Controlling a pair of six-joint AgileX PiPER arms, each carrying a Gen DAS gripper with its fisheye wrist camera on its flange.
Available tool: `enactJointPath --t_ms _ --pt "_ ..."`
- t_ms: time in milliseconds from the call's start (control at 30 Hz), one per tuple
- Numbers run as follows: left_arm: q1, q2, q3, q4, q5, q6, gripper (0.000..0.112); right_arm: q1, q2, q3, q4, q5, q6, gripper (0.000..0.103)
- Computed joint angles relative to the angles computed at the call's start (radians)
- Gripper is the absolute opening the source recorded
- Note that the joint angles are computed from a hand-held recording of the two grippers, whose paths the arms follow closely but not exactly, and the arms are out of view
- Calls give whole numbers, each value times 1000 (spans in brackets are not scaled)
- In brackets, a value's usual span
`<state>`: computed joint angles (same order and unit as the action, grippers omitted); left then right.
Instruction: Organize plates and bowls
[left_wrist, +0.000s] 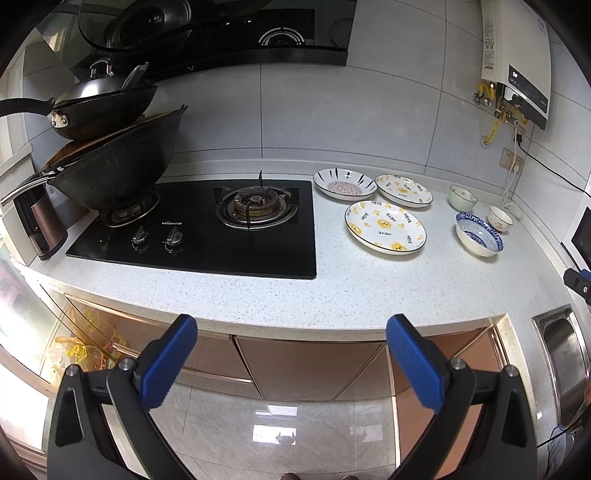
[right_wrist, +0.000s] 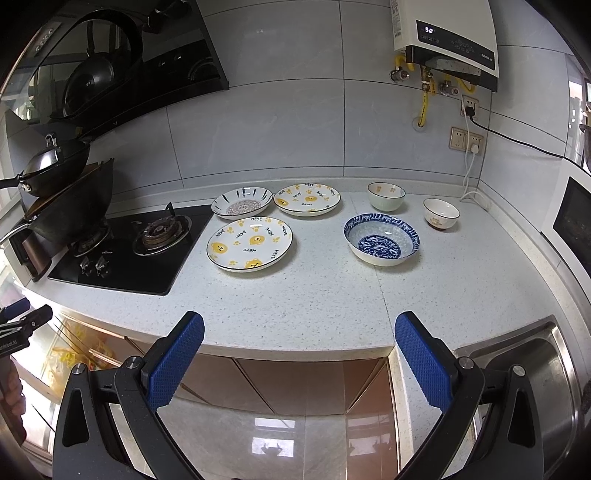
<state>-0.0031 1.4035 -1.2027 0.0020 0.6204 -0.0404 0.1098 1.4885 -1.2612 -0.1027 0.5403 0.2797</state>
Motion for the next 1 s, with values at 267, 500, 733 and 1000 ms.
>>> enactJointPath --t_ms 267,500,733,1000 --pt "151 46 -48 -341 30 349 103 98 52 -85 -133 54 152 102" --pt "225 109 -120 -529 74 581 103 188 127 -201 -248 91 290 102" --pt "184 267 -302 -490 108 543 103 173 288 -366 -129 89 169 102" --pt "45 567 -728 -233 150 225 103 48 595 -766 200 166 -199 102"
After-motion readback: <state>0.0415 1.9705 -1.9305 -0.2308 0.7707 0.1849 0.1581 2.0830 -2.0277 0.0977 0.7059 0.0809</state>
